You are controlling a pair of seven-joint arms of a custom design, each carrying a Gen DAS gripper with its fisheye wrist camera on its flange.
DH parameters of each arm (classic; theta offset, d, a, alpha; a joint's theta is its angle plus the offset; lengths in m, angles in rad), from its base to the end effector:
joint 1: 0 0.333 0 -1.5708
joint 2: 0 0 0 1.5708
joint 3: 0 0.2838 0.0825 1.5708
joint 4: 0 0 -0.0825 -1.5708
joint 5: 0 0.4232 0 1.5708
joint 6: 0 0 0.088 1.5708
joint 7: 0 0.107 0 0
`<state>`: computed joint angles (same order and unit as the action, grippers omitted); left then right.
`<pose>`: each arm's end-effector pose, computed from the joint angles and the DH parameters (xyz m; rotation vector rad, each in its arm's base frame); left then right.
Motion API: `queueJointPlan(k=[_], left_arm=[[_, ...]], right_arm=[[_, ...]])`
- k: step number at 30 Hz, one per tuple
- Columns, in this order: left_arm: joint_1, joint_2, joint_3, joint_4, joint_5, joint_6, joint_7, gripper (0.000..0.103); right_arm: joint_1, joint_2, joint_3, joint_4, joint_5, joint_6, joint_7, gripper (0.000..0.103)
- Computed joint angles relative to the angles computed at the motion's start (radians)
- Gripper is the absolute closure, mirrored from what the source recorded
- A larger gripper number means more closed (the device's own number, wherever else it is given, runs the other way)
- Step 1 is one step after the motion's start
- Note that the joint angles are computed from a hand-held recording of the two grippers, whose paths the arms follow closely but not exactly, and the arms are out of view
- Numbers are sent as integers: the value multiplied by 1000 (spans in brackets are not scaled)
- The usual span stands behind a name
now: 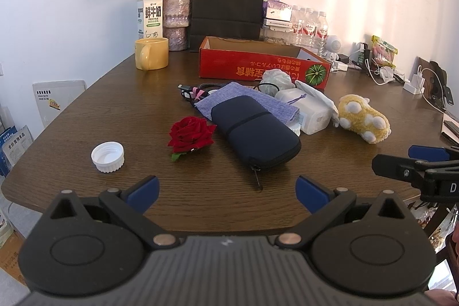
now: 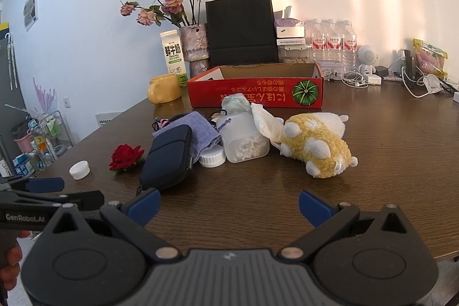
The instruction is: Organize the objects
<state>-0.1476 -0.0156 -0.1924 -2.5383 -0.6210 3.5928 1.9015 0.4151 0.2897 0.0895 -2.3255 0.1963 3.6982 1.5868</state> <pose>0.5031 -0.1003 0.3335 -1.6517 1.5878 -0.9499 0.5184 0.2561 0.2833 -1.6731 1.3119 -0.6173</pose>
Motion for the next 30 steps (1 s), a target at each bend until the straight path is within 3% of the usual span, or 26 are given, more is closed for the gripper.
queueJointPlan(k=[8,19,30], left_arm=[[1,8,1,8,-38,21,34,0],[-15,77,30,118,-330,97,268,0],[2,207,68,302,-622,132,548,0]], right_arm=[[11,3,-14,8,30,2,-29,0],[41,39,-51,69,166,6,-169,0],[43,160,-107,242,274,-19,-297,0]])
